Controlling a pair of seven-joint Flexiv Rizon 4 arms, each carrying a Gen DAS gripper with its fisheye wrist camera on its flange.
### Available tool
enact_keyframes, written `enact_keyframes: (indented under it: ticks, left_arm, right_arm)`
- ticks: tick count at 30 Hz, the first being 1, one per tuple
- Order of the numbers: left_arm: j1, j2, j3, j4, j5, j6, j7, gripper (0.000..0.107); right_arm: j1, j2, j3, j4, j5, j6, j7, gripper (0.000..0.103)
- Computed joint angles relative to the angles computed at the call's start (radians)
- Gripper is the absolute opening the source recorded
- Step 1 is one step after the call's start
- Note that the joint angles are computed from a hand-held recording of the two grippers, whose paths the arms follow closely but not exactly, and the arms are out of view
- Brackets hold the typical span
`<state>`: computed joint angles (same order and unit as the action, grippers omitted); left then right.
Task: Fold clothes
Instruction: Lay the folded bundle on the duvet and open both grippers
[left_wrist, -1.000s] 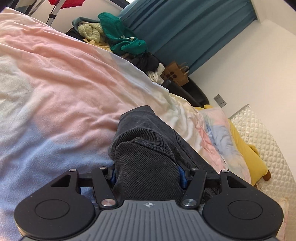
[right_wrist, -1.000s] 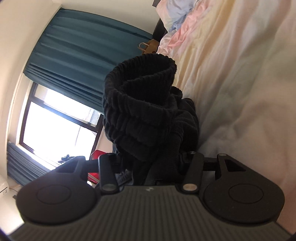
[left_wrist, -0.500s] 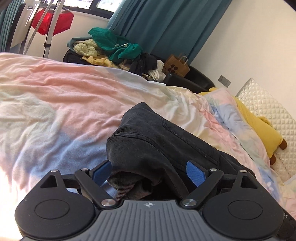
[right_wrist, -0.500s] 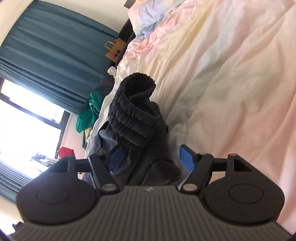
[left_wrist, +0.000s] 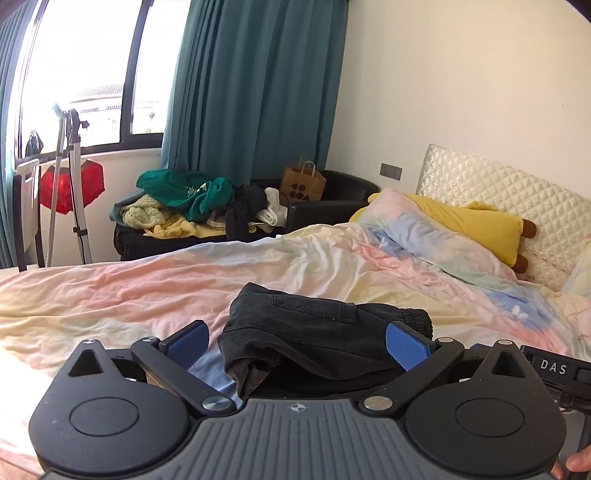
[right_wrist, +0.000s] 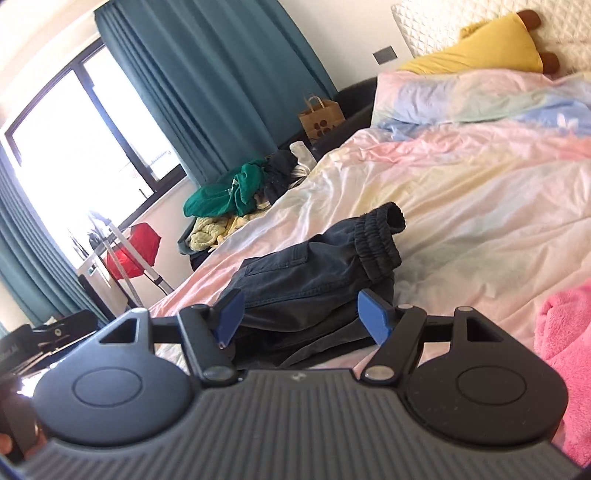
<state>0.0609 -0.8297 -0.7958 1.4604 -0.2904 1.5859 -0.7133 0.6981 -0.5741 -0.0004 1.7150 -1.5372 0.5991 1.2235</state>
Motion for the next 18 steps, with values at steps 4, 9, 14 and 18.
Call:
enact_keyframes:
  ticks: [4, 9, 14, 18]
  left_arm:
    - [0.080, 0.075, -0.041, 0.148, 0.048, 0.072, -0.018, 0.103]
    - [0.145, 0.110, -0.067, 0.256, 0.119, 0.182, -0.106, 0.103]
    - [0.170, 0.115, -0.062, 0.283, 0.191, 0.223, -0.173, 0.103]
    - [0.174, 0.110, -0.035, 0.281, 0.253, 0.224, -0.206, 0.103]
  right_arm:
    - [0.067, -0.004, 0.006, -0.032, 0.032, -0.119, -0.079, 0.073]
    - [0.124, -0.026, 0.004, -0.074, 0.052, -0.213, -0.162, 0.087]
    - [0.170, -0.071, -0.011, -0.132, 0.073, -0.282, -0.269, 0.087]
    - [0.178, -0.101, -0.024, -0.165, 0.087, -0.272, -0.308, 0.086]
